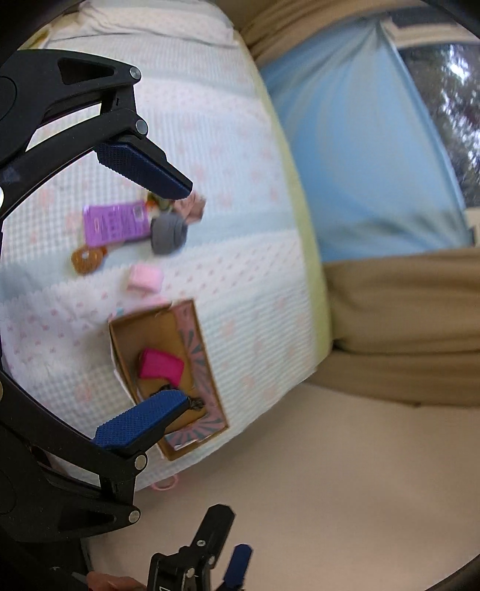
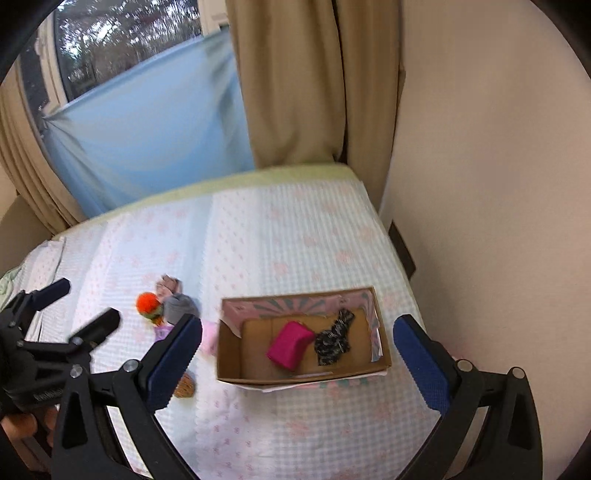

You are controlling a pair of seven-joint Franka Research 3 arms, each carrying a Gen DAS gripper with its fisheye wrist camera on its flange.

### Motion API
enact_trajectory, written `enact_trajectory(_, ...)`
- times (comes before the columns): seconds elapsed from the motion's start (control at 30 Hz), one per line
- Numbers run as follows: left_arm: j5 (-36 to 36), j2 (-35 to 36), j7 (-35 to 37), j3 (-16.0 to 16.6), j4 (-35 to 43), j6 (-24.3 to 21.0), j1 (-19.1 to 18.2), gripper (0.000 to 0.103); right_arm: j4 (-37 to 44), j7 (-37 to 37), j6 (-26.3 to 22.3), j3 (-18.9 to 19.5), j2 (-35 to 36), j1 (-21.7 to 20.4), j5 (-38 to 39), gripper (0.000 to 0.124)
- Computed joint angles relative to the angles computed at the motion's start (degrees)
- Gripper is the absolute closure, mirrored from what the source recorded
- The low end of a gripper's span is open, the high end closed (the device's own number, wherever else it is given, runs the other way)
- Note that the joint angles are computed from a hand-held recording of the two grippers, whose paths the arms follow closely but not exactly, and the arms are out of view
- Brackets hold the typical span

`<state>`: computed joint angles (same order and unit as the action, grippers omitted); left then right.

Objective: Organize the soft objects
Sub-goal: 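Open both tools to drop the pouch and scrunchie into the box, then lift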

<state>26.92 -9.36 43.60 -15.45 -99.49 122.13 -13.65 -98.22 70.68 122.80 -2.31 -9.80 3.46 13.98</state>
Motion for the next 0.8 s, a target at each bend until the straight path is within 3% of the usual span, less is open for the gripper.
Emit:
enact_trajectory(0.3, -0.3, -14.5, -1.1, 0.5, -9.3, -0.2, 2.8, 0.0, -7.4, 1.3, 5.3, 1.5, -10.1, 2.0, 2.0, 0.021)
enact_trajectory(0.57, -3.4, -24.3, 1.1, 3.9, -19.6, 5.0, 5.1, 0.0, -11.5, 2.5, 8.0, 2.8, -12.9, 4.8, 4.6, 0.021)
enact_trajectory(0.8, -6.3, -28.7, 6.8, 8.1, -27.5, 9.5, 7.4, 0.0, -16.4, 8.6, 11.4, 6.2, -14.4, 6.8, 3.9, 0.021)
